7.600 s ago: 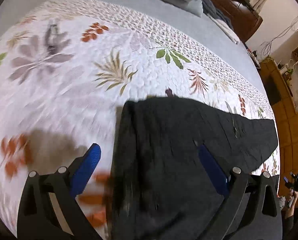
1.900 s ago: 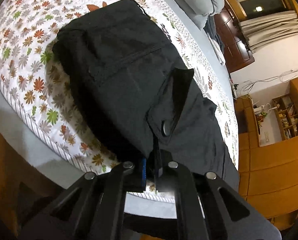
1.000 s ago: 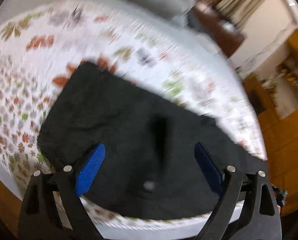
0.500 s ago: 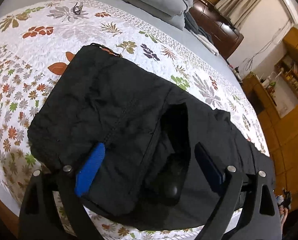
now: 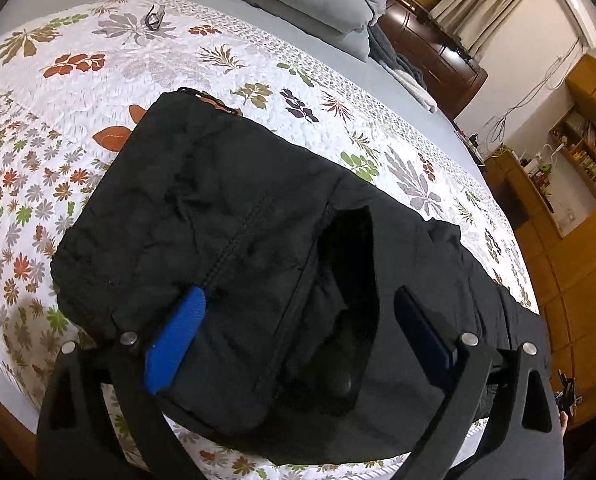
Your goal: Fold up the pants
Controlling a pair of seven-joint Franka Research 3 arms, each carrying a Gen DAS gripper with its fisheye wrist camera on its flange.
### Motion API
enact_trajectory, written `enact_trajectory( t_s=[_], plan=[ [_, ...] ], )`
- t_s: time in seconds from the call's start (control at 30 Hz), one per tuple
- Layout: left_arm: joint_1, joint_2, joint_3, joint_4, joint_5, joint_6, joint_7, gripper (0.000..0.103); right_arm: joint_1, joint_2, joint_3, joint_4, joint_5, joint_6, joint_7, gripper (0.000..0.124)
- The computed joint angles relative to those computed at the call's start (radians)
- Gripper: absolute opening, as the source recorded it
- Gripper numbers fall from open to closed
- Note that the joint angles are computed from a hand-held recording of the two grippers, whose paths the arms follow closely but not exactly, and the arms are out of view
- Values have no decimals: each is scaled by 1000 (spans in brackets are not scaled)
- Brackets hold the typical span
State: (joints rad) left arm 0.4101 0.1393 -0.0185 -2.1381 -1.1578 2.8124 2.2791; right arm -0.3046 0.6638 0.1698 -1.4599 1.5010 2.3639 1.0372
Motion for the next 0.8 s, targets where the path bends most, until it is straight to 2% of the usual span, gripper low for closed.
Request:
enact_trajectory(
  t_s=[0.4,0.53,0.63,0.73,0.8],
  plan=[
    [1,9,-6,6,35,11,-29,97,-24,26,20,11,90,-36,-68,76],
    [7,8,-9,6,9,5,-7,97,-40,7,28,-13,150,-70,-176,72],
    [5,9,-8,6,10,7,-8,97,-29,42,17,14,130,-69,-127,64],
    [5,9,-8,4,10,11,-9,97,-32,49,23,21,142,-65,-133,64],
    [5,8,-8,3,9,12,-9,97,-24,51,20,33,123,-56,-131,54]
  ],
)
